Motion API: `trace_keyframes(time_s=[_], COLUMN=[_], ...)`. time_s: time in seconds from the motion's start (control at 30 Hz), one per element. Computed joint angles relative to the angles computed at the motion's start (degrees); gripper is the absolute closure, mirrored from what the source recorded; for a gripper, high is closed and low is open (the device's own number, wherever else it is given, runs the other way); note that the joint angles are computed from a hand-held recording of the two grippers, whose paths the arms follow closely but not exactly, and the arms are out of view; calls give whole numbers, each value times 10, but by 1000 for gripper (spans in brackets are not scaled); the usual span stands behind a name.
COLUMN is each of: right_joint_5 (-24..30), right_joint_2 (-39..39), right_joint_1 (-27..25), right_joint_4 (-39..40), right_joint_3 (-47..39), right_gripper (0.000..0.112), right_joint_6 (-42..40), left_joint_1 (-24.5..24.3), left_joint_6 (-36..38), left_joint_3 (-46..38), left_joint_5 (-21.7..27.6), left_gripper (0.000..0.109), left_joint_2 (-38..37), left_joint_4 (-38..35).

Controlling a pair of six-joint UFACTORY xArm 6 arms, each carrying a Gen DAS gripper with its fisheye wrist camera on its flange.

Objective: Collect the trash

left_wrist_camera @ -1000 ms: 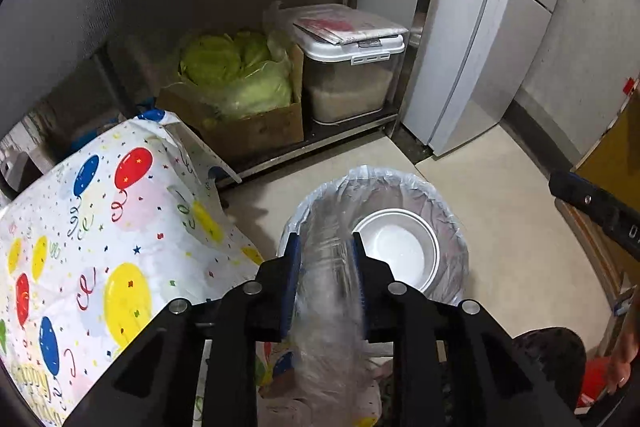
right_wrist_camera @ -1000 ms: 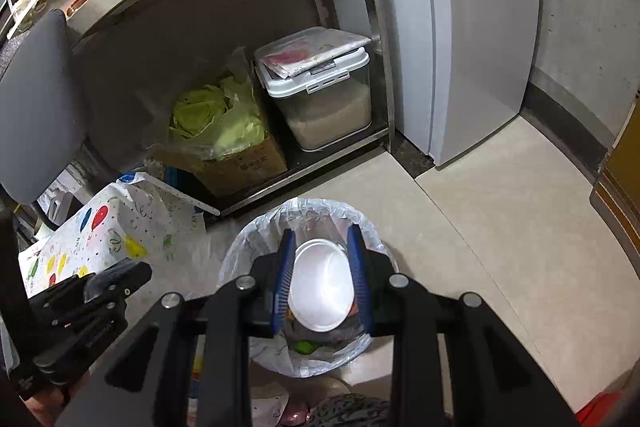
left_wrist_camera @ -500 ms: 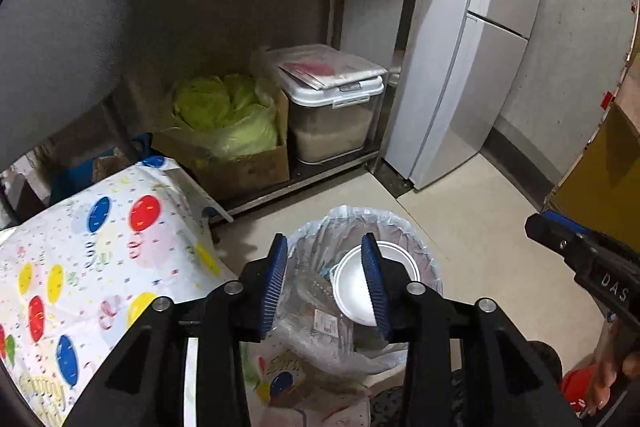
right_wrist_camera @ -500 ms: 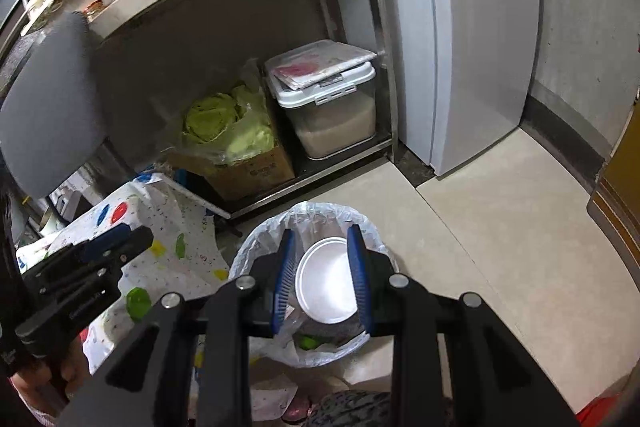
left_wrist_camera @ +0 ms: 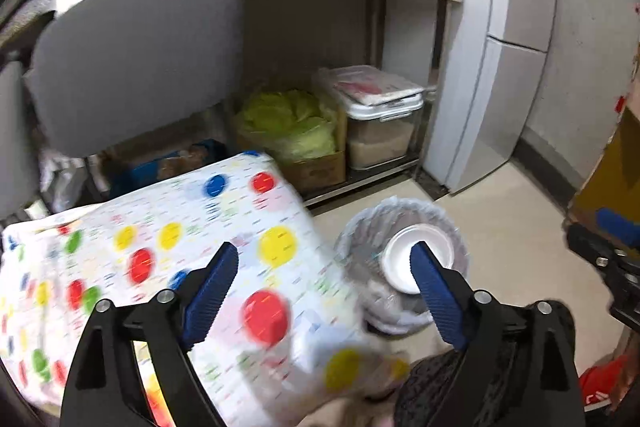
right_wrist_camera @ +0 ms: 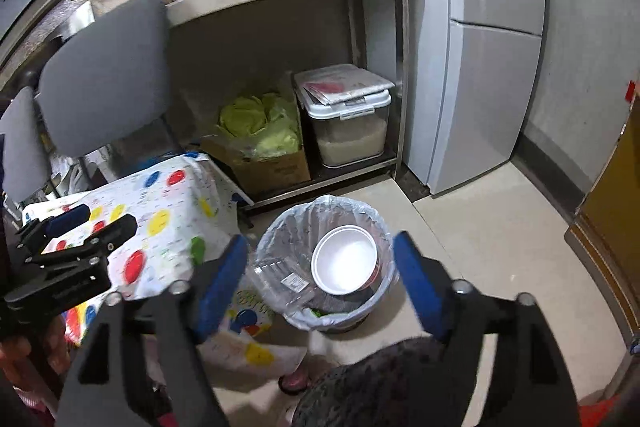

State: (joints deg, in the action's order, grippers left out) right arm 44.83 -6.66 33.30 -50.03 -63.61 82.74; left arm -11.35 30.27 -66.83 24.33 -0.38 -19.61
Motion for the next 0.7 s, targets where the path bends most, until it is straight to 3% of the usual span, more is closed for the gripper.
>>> trace_keyframes(time_s=[0.07,0.27,0.7], right_joint_5=[21,82,118], right_joint_2=[-4,-2,-5], right_joint_1=[22,82,147], right_joint_4=[1,-5,-18], right_joint_3=[-9,-45,-70], right_gripper=[27,15,15], right_joint_6=[-6,-15,-28], left_joint_1=[12,48,129], left_joint_6=[-24,-14,-59], left_joint_3=[13,51,100], left_joint_5=[22,62,93], left_gripper=[21,18,18], left_joint_2=[-26,-84,-176], left_joint_4=[34,10,59])
